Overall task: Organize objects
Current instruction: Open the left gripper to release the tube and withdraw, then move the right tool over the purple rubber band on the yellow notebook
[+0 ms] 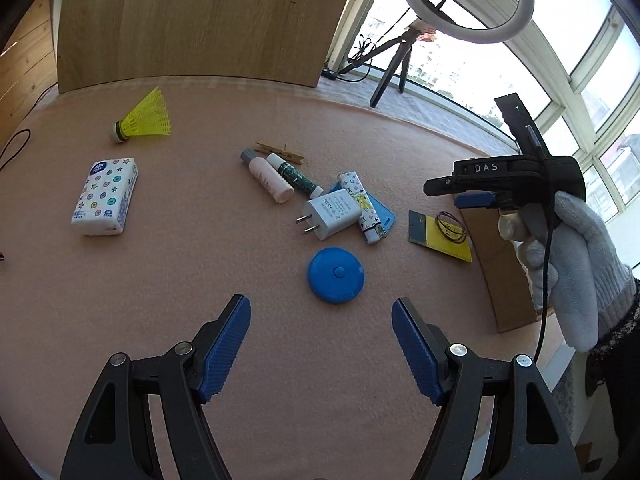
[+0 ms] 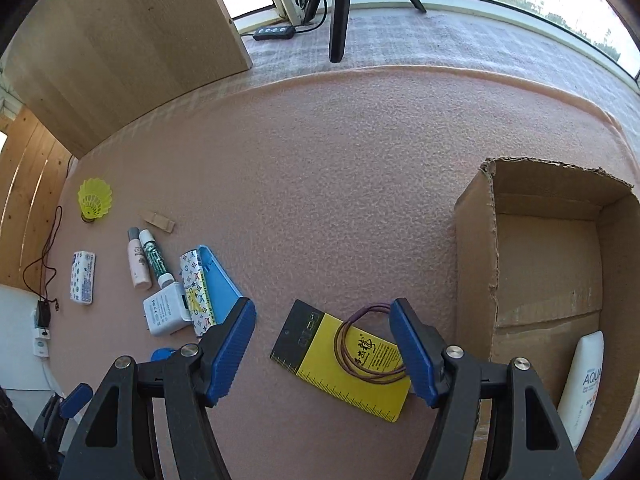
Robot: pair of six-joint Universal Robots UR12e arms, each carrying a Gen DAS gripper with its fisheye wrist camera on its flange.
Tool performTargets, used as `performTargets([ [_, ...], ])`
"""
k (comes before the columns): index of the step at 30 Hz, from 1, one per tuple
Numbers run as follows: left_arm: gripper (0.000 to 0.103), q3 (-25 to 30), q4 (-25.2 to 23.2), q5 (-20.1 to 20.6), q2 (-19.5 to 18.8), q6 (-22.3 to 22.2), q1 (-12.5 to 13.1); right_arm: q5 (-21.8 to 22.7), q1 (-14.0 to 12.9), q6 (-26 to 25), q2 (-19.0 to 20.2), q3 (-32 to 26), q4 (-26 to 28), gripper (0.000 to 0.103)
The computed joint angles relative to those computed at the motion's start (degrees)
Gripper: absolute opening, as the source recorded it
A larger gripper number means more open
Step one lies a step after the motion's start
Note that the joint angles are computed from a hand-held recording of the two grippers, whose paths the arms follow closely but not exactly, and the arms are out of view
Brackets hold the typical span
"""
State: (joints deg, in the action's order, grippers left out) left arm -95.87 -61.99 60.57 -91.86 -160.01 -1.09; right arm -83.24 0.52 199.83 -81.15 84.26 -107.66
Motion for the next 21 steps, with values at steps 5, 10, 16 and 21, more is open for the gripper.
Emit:
performTargets([
  [5, 0.076, 0.14, 0.0, -0.36, -0.24, -0.56, 0.96, -3.68, 1.36, -1.48, 2.3, -3.09, 3.57, 0.065],
  [10, 0.076, 0.78, -0.54, -0.99, -0.69, 0.06, 1.13, -3.37, 1.81, -2.71, 3.02, -4.12, 5.27, 0.065],
  [16, 0.076, 1.31, -1.01, -1.83, -1.19, 0.49, 1.05, -4.37, 1.82, -1.2, 3.61, -4.55, 7.49, 0.065],
  [21, 0.076, 1.9, -1.71, -2.19, -1.7, 1.03, 1.26, -3.55, 2.01, 0.19, 3.7, -4.52, 9.91, 0.065],
])
